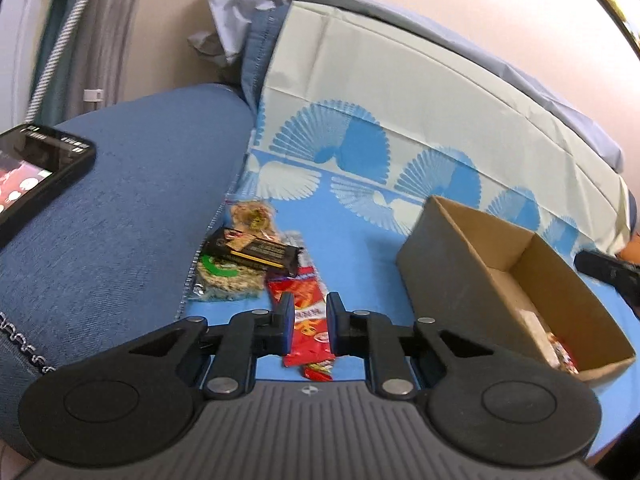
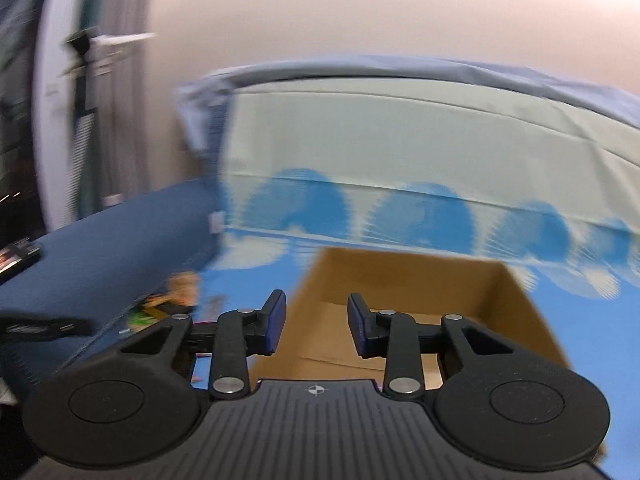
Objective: Organize snacks
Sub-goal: 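Move both grippers back toward the remaining snack pile, then grasp the red spicy-strip packet with right gripper while left grasps dark cracker bar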
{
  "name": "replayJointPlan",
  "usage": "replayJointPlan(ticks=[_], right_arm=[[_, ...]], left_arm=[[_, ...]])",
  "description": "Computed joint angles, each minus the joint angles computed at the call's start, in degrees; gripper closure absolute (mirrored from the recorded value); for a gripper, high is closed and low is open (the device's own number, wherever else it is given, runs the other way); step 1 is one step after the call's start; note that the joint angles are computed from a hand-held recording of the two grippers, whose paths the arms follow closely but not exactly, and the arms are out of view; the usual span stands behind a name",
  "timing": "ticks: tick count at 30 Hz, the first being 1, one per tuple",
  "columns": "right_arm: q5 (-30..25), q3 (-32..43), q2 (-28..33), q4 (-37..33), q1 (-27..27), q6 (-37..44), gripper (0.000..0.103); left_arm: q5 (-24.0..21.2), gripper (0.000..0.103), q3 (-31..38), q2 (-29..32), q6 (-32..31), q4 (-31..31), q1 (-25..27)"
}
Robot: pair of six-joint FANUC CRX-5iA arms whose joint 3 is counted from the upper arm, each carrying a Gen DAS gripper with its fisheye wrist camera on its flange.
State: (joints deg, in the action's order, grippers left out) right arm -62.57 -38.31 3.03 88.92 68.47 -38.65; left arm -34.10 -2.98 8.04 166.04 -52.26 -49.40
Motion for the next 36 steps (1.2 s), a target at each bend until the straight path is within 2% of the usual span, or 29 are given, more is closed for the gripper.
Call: replayJointPlan(ticks=[2,5,10,12,14,15,16,19,24,26,27,30,32,34,36], right_arm=[[4.29,1.11,1.1,3.29,-1.24,0.91,0.067],[9.85,4.11,3.21,4.54,-2.67,3.94,0.067],[15.89,11.97,8.67,0.7,-4.84,8.2,0.066],[18.75,16.58,11.9,-4.1,-5.78,10.12,0.064],[18.92,21.82,16.12,-9.67,-6.03,13.26,0.049],[18.72,24.27,18.13,-12.05,-6.14,14.52,0.035],[18.35,26.84,20.12,-15.13,-6.05,16.33,0.028],[18.75,33.83,25.75,-22.93,-6.97,22.06,0.025],[17.31,46.12,33.54,-39.55,-8.0,39.21,0.02],[14.96,50.55,35.91,-46.1,-8.2,46.65,0.024],[13.95,51.65,36.76,-47.08,-8.17,48.29,0.027],[17.34,48.89,35.39,-45.43,-8.58,47.18,0.052],[17.12,48.75,34.69,-46.09,-8.45,49.25,0.059],[18.55,46.88,32.85,-46.13,-8.43,50.65,0.072],[16.14,47.14,32.15,-45.95,-7.86,52.38,0.095]], left_arm=[[-1.7,0.085,0.06,0.3,4.39,-3.0,-0.77],[-3.33,0.084,-0.22,0.23,10.03,-6.02,-1.16],[-8.37,0.084,0.16,0.58,18.6,-10.08,-2.14],[-8.24,0.084,-0.52,0.03,20.74,-11.75,-2.44],[-8.01,0.084,-0.97,-0.45,21.19,-12.47,-2.58],[-7.75,0.084,-1.36,-0.81,22.11,-13.15,-2.66],[-7.57,0.084,-1.77,-1.2,23.18,-13.98,-2.84],[-8.01,0.084,-2.29,-1.63,25.78,-16.28,-3.66],[-6.73,0.084,-2.82,-2.01,26.43,-17.07,-3.49],[-6.46,0.084,-2.86,-1.98,26.37,-17.18,-3.45],[-6.39,0.084,-2.8,-1.9,26.21,-17.15,-3.43],[-5.95,0.084,-2.75,-1.79,25.76,-17.09,-3.23],[-5.55,0.084,-2.82,-1.86,25.29,-16.78,-2.99],[-5.02,0.084,-3.04,-2.07,25.0,-16.48,-2.75],[-4.29,0.084,-3.38,-2.39,24.99,-16.31,-2.5]])
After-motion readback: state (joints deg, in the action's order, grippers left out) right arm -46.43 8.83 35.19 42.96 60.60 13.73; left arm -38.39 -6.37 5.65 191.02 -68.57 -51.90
